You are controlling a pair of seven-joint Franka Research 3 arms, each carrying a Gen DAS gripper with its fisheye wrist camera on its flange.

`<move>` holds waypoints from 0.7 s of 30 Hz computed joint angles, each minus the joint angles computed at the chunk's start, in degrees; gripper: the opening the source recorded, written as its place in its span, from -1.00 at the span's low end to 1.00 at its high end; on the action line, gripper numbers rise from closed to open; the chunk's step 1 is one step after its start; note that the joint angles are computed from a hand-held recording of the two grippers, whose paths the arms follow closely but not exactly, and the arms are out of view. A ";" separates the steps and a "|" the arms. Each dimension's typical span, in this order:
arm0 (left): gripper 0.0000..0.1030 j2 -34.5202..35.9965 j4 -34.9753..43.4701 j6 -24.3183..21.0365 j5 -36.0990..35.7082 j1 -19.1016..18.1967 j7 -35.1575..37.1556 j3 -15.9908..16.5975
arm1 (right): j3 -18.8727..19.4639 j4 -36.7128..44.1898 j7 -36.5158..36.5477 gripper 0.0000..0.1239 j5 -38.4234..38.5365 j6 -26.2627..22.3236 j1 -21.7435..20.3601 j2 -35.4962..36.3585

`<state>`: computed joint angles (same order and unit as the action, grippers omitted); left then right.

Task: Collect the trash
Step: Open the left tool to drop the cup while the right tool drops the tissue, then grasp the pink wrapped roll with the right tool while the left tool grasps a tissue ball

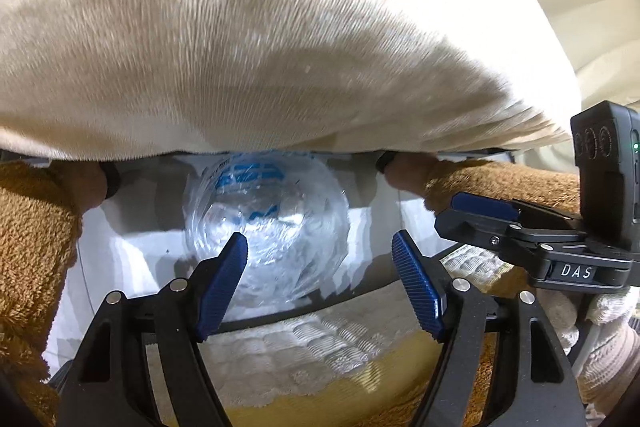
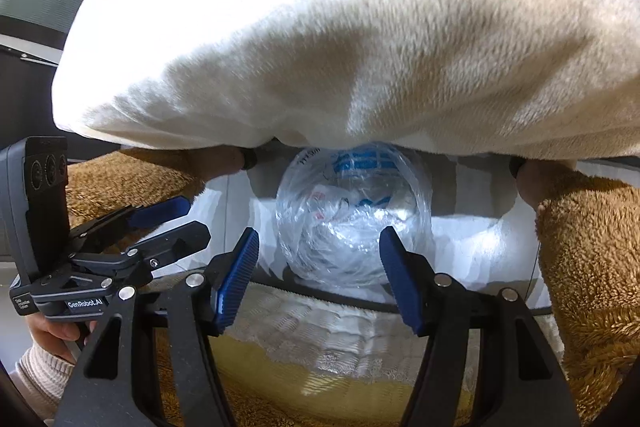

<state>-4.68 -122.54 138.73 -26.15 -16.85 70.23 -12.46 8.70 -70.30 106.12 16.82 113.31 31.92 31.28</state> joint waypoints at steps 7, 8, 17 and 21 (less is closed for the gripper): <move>0.42 -3.30 -3.30 8.75 -4.32 -1.24 4.61 0.67 | 0.69 -7.60 -3.91 0.01 1.88 9.78 -0.81 -5.40; 0.42 -3.81 -3.72 9.73 -4.78 -1.47 5.16 0.89 | 0.73 -8.53 -4.58 0.01 1.79 11.34 -0.77 -6.14; 0.42 -7.51 -6.53 18.94 -6.17 -3.74 6.83 2.91 | 0.64 -12.48 -11.46 0.01 -3.28 23.67 0.83 -10.44; 0.42 -8.14 -5.90 22.30 -4.52 -4.23 8.03 4.01 | 0.51 -9.93 -14.58 0.01 -5.53 25.99 1.18 -9.48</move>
<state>-12.82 -128.44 161.02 -30.67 -21.08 78.27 -8.45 9.21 -80.24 91.54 11.29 139.30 33.10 21.80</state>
